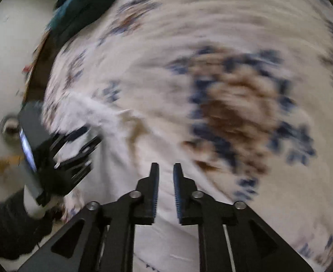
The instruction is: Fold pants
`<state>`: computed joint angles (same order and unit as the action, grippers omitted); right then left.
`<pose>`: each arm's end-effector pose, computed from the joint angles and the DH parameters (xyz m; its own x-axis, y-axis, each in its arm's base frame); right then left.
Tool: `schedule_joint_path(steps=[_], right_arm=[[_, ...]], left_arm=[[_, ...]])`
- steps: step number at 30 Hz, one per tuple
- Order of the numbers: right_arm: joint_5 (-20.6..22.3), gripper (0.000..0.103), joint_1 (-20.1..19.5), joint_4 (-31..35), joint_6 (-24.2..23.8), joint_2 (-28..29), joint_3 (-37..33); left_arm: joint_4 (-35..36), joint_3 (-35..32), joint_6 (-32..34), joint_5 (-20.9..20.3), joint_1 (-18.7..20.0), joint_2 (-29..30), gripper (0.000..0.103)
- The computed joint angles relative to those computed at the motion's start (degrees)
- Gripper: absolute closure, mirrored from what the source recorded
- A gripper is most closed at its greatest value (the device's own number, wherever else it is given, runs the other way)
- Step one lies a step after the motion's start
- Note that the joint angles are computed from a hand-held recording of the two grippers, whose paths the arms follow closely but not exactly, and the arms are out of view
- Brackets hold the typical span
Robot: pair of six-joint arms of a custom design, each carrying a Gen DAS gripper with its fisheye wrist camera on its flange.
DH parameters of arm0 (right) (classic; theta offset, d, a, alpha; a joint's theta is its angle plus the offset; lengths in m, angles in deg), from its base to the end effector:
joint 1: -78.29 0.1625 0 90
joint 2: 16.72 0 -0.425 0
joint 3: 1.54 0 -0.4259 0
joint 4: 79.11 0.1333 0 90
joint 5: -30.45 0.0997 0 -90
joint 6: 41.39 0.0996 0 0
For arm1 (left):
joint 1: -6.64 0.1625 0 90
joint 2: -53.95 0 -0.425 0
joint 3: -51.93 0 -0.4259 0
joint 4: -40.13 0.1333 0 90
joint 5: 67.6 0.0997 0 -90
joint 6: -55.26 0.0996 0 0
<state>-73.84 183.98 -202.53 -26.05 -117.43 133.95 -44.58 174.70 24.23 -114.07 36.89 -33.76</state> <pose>0.2042 -0.3251 0.2383 -0.9697 -0.0036 0.2442 -0.0143 0.9990 -0.0424 -0.2394 -0.3733 0.2229 -0.3223 0.5313 -0.7835 0.5744 0.7676 0.2842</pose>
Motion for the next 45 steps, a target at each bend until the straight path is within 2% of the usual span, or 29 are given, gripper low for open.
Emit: schedule_joint_path(steps=[1, 3, 7, 10, 14, 15, 18, 22, 23, 24, 25, 26, 29, 34, 36, 37, 38, 41, 45], right_arm=[[-1.2, 0.087, 1.1, -1.0, -1.4, 4.5, -1.1], [-2.7, 0.087, 2.0, 0.6, -3.0, 10.0, -3.2], [-5.0, 0.083, 2.7, 3.7, -5.6, 16.4, -5.1], [-6.2, 0.082, 3.3, 3.5, -6.8, 19.0, -5.3], [-6.4, 0.082, 4.0, 2.0, -5.9, 20.1, -5.7], [-6.9, 0.079, 4.0, 1.6, -6.2, 19.8, -5.6], [-7.7, 0.053, 4.5, 0.3, -8.3, 18.9, -4.9], [-8.2, 0.053, 4.2, 0.0, -8.9, 21.5, -5.0], [-8.2, 0.054, 4.1, -0.4, -8.4, 21.6, -4.9], [-8.1, 0.06, 4.2, -1.2, -8.3, 21.5, -4.6], [-8.6, 0.071, 4.7, -2.1, -8.7, 21.2, -4.2], [-9.6, 0.073, 5.4, -2.1, -8.6, 20.7, -4.0], [-10.6, 0.073, 6.8, -3.5, -8.0, 18.7, -2.8], [-6.6, 0.072, 5.8, -3.7, -9.6, 18.8, -1.3], [-8.5, 0.076, 6.9, -4.7, -10.4, 20.1, -0.9], [-10.2, 0.092, 7.6, -5.8, -10.0, 20.0, -0.6], [-12.4, 0.1, 8.7, -6.9, -8.4, 20.1, -0.3], [-16.7, 0.101, 11.5, -13.3, -4.8, 16.8, 2.1], [-17.6, 0.101, 12.6, -16.6, -1.9, 13.0, 3.9]], left_arm=[[-0.2, 0.1, 0.3, 0.9, -0.2, 0.4, 0.066], [-1.2, 0.9, 1.9, 2.5, -0.9, 0.7, 0.066], [-1.5, 1.8, 3.1, 3.6, -1.1, 0.8, 0.064], [-1.5, 2.4, 3.5, 3.8, -1.0, 0.3, 0.064], [-0.2, 2.7, 1.9, 2.7, -0.3, -0.3, 0.064], [0.0, 2.8, 1.6, 2.5, -0.2, -0.5, 0.064], [-0.1, 3.0, 0.9, 2.3, 0.1, -0.9, 0.064], [-0.1, 2.9, 0.7, 2.3, 0.2, -0.6, 0.064], [-0.1, 2.9, 0.7, 2.3, 0.2, -0.6, 0.064], [-0.2, 2.8, 0.7, 2.2, 0.3, -0.6, 0.064], [-0.2, 2.8, 0.7, 2.1, 0.3, -0.6, 0.064], [-0.3, 2.7, 0.6, 1.9, 0.4, -0.8, 0.064], [-0.5, 2.9, 0.8, 1.7, 0.4, -1.0, 0.064], [-0.4, 2.8, 0.6, 1.8, 0.4, -0.7, 0.064], [0.0, 2.6, 0.2, 1.8, 0.5, -0.7, 0.064], [0.1, 2.5, 0.1, 1.8, 0.6, -0.6, 0.064], [0.1, 2.4, 0.1, 1.8, 0.6, -0.7, 0.064], [0.1, 2.4, 0.0, 1.6, 0.6, -1.1, 0.064], [-0.3, 2.8, 0.4, 1.8, 0.4, -2.0, 0.063]])
